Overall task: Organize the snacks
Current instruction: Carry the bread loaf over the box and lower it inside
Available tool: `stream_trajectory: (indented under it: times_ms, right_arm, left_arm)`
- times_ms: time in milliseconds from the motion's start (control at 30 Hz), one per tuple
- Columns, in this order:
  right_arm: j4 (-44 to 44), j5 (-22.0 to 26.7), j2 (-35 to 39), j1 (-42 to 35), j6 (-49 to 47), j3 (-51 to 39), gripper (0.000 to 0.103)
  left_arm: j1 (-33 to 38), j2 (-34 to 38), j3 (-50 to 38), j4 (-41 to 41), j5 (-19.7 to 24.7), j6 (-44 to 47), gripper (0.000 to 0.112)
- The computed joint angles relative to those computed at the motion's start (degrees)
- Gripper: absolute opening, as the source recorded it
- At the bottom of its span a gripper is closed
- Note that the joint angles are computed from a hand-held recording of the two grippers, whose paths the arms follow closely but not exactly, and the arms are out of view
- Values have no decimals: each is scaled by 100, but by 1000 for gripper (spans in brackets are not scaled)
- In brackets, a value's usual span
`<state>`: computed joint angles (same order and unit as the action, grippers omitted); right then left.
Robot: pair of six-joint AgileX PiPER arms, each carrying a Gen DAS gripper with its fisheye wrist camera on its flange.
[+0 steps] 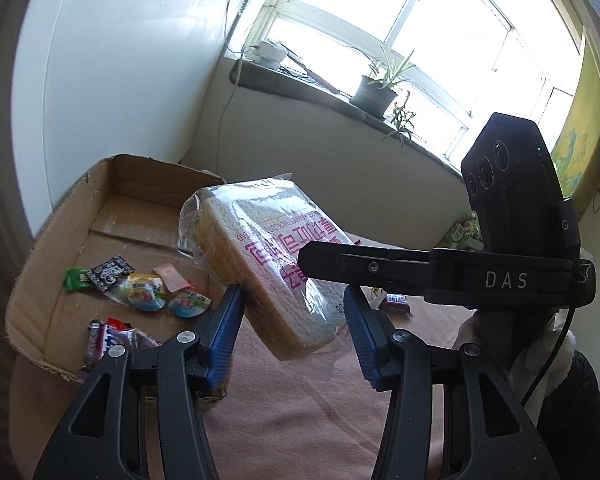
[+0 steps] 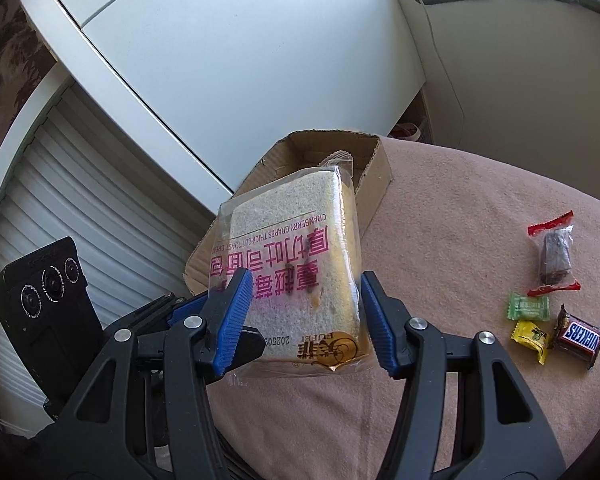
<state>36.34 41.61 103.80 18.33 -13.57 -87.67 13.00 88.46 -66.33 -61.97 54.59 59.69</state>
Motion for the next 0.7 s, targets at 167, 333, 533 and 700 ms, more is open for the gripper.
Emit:
stream_trajectory:
  times_ms: [167,333,533,700]
  right_arm:
    - [-204,97,561,290,296,-637,58]
    - [-444,231,1162,563,632,-1351,58]
    - [-616,392,1581,699,828,-1836,58]
    - [-1045,357,1545,836,1065,-1863,58]
  left_arm:
    - [290,253,-147,61,21,8,50]
    - [511,444,-230,151,-1,0,50]
    - [673,612,-285,283,-53,8,50]
    - [598,645,-309,362,-275,-78,50]
